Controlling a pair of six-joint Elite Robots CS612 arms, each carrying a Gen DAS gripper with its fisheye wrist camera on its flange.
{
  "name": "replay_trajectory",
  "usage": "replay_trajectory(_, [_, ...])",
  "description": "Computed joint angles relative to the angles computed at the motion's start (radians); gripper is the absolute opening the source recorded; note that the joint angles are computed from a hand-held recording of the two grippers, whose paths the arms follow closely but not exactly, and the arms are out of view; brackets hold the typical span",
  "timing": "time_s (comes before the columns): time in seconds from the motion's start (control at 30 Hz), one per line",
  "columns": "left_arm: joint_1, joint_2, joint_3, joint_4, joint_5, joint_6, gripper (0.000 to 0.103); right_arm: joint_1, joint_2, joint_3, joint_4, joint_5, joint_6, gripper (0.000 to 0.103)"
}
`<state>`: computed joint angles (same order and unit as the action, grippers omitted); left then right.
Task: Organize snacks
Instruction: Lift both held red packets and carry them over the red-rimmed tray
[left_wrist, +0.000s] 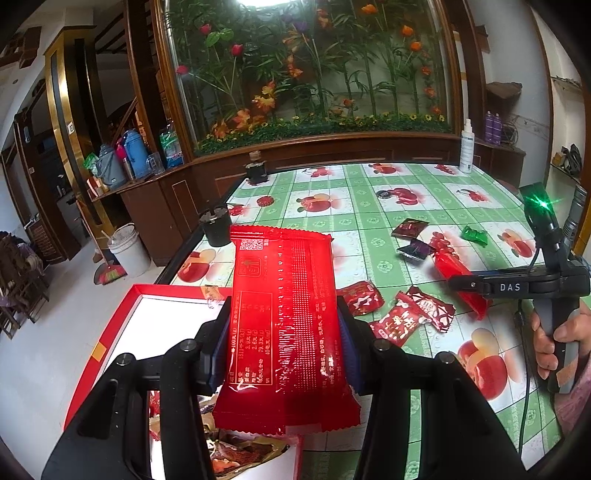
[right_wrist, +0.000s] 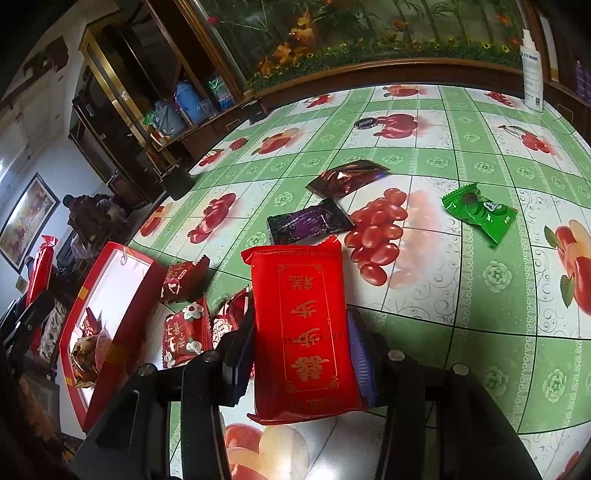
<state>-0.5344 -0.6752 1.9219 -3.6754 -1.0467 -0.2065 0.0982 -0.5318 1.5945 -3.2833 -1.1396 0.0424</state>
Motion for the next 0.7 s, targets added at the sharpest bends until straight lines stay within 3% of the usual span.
replay_trajectory(0.13, [0.009,0.001,0.005,-0.004,-0.004,-0.012,0.048,0.003,0.001,-0.001,0.0,0.008,0.003,0.047])
replay_trajectory(0.33, [0.038,0.002,0.024,-0.006,0.006,-0.062,0.048,0.014,0.005,-0.005,-0.025,0.088,0.032,0.047])
replay_trajectory(0.7, [0.104,0.002,0.074,0.012,0.065,-0.18,0.048,0.094,0.034,-0.075,-0.01,0.19,0.047,0.047])
